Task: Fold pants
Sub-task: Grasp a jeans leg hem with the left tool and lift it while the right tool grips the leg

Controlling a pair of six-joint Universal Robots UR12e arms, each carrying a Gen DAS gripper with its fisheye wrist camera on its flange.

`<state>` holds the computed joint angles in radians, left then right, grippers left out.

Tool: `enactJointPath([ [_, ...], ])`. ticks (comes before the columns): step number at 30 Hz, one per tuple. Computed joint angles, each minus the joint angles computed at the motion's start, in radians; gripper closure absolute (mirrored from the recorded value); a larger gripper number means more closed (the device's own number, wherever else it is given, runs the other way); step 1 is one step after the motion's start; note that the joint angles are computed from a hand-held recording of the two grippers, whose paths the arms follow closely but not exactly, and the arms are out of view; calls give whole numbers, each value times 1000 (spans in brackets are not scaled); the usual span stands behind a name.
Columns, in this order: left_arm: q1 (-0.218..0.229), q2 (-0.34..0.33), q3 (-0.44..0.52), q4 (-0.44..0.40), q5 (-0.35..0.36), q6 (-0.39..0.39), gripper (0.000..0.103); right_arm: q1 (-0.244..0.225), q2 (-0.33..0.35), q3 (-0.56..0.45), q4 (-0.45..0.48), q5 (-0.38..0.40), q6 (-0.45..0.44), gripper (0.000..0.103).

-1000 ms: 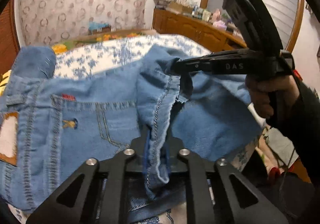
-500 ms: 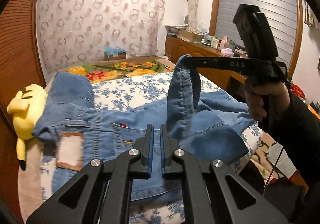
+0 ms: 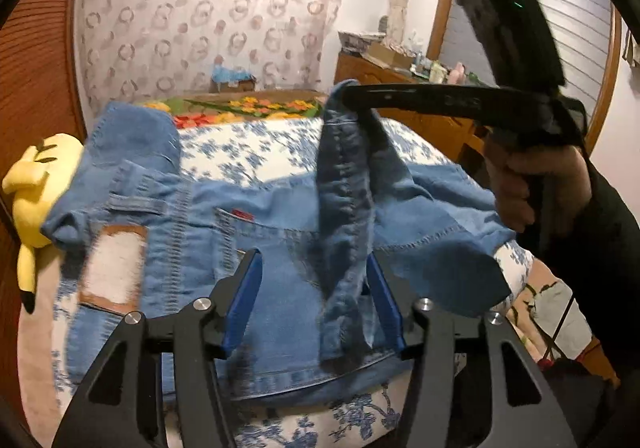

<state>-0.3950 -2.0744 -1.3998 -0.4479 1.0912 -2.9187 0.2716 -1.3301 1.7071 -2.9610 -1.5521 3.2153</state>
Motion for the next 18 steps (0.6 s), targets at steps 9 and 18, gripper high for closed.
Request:
enactJointPath([
  [9, -35, -58, 55, -128, 34, 81, 67, -18, 8, -5, 13, 21, 64, 98],
  [18, 13, 17, -43, 52, -24, -4, 90, -6, 11, -6, -58, 63, 33, 98],
])
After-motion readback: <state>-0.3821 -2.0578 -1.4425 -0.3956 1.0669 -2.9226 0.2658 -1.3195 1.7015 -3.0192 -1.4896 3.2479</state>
